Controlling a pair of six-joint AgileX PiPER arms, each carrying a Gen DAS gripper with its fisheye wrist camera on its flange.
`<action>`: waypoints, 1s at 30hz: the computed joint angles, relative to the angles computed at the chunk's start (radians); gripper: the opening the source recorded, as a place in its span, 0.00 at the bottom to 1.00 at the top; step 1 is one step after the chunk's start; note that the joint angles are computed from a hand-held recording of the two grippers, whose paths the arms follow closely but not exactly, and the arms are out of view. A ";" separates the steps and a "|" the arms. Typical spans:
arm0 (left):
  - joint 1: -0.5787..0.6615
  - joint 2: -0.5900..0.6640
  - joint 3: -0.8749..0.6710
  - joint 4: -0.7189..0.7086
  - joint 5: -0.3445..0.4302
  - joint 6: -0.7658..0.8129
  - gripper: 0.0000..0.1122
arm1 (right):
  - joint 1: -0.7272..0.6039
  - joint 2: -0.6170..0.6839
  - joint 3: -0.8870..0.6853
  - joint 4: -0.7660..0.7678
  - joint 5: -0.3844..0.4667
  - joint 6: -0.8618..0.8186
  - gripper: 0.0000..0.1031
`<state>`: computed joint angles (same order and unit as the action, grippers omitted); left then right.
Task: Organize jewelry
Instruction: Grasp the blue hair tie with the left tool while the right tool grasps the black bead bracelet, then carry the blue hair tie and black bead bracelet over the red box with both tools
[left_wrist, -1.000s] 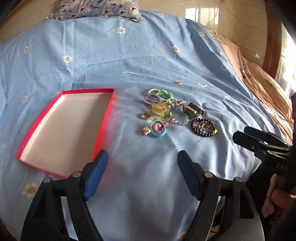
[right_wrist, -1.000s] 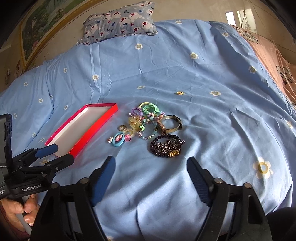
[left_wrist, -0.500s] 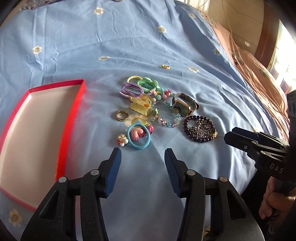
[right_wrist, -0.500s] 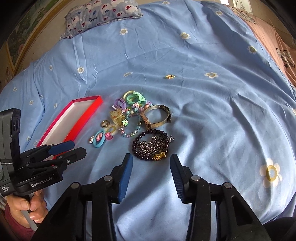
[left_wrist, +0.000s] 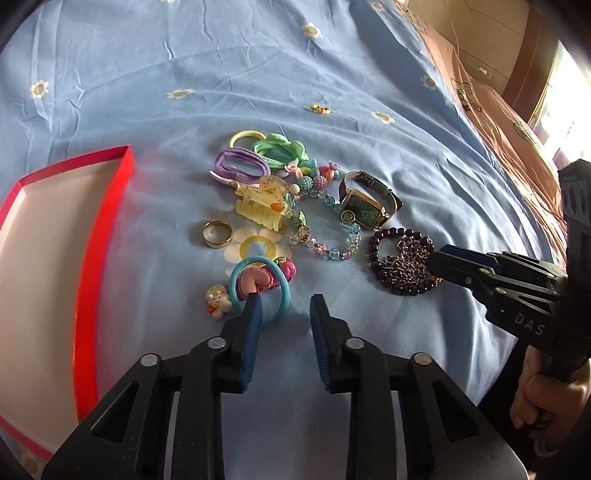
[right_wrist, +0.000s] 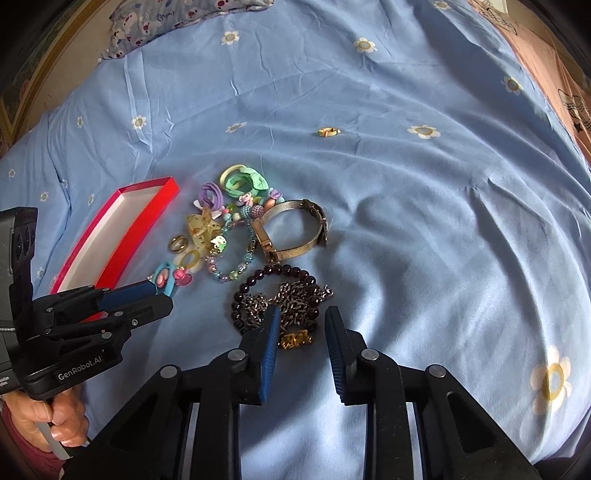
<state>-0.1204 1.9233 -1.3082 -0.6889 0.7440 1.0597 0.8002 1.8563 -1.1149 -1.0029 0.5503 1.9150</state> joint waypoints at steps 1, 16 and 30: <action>-0.001 0.008 -0.011 0.005 0.010 -0.005 0.17 | -0.008 0.007 -0.007 0.014 -0.007 -0.017 0.20; 0.048 0.053 -0.079 -0.031 0.107 0.016 0.02 | -0.022 0.043 -0.060 0.091 0.001 -0.137 0.09; 0.197 -0.047 -0.059 -0.140 0.215 0.081 0.02 | 0.055 -0.007 -0.166 0.078 0.118 -0.208 0.09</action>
